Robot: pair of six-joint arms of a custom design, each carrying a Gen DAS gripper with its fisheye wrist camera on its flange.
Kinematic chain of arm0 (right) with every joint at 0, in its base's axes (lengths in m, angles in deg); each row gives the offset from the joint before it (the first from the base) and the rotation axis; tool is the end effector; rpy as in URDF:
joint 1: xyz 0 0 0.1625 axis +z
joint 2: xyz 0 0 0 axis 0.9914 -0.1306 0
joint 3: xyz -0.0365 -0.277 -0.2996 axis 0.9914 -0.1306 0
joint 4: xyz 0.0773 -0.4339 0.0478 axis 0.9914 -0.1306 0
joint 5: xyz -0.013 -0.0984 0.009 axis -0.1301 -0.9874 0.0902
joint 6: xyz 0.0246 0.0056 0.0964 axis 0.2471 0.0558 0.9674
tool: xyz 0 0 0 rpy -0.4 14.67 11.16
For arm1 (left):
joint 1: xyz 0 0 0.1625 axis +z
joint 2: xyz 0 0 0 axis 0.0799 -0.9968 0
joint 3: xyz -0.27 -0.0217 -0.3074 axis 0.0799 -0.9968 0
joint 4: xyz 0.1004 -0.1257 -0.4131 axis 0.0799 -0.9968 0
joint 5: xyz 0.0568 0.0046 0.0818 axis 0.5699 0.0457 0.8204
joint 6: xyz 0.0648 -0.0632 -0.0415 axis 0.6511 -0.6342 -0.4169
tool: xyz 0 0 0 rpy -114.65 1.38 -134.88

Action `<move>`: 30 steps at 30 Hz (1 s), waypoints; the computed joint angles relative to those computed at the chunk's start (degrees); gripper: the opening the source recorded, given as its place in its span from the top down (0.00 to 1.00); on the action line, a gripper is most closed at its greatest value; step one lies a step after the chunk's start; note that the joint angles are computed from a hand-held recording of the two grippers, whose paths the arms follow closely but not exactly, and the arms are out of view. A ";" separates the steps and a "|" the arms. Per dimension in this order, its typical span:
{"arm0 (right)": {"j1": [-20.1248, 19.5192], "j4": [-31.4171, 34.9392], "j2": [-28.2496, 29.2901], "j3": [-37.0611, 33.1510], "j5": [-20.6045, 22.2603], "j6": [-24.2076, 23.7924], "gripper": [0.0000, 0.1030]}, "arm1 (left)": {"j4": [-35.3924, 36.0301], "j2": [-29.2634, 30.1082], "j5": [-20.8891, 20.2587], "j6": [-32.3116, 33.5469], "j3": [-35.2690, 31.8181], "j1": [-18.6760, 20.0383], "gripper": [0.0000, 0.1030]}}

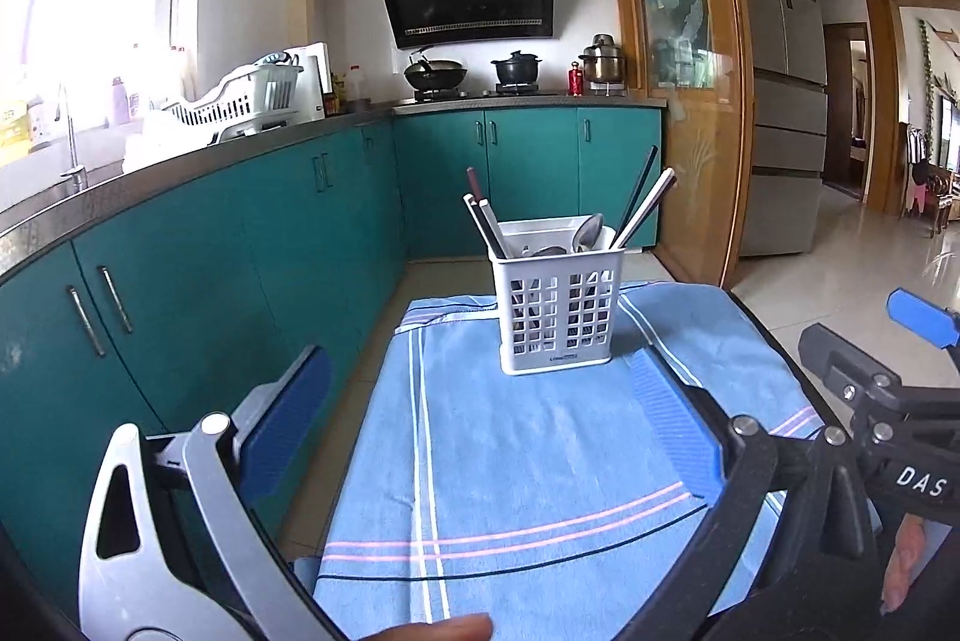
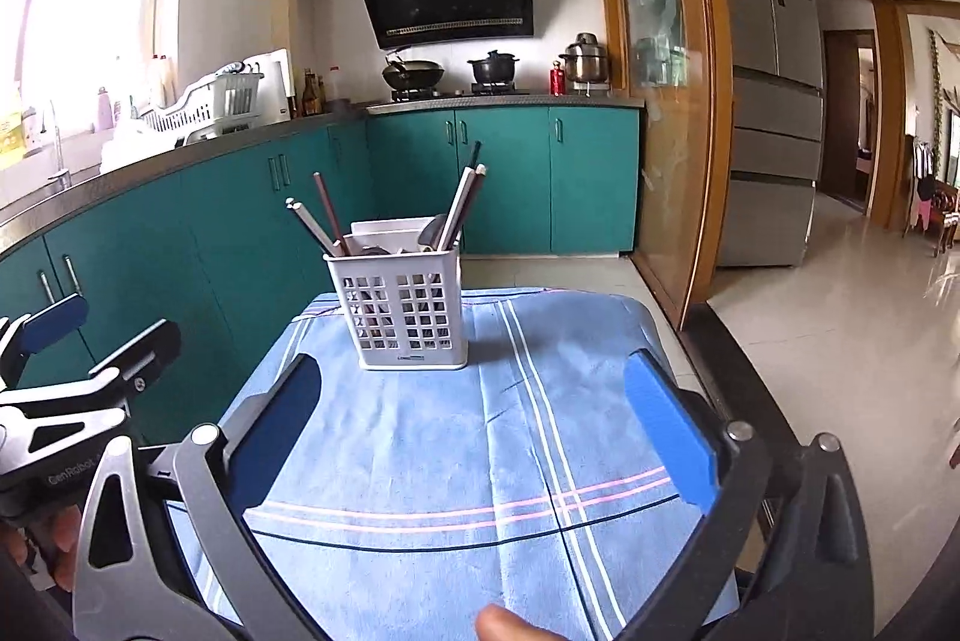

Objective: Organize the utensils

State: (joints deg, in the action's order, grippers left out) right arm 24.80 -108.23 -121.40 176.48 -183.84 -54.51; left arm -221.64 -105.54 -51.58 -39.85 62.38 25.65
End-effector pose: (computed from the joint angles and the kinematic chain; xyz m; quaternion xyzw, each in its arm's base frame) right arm 0.2540 -0.4687 0.2749 0.3146 -0.8070 0.4550 0.2067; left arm -0.3419 -0.4684 0.1850 0.1242 0.7215 -0.5394 0.4160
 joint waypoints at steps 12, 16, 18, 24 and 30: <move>1.69 -1.71 0.68 0.29 -2.63 -1.27 0.03 | -3.38 -0.39 0.32 2.20 1.12 -1.49 0.04; 1.58 -1.99 0.68 0.43 -2.40 -1.35 0.03 | -3.92 -0.17 0.45 2.86 0.96 -1.43 0.04; 1.56 -2.01 0.67 0.44 -2.44 -1.38 0.03 | -2.35 -0.60 0.60 1.33 1.22 -1.42 0.04; 1.68 -2.16 0.67 0.56 -2.70 -1.17 0.03 | 0.23 -1.11 0.84 -0.71 1.28 -1.46 0.04; 2.01 -2.75 0.62 0.81 -3.13 -0.83 0.03 | -2.53 -0.20 0.90 2.06 0.80 -1.55 0.04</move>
State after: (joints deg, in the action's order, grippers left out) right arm 26.80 -110.98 -120.78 177.30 -186.97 -55.35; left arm -224.18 -105.74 -50.67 -37.79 63.18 24.09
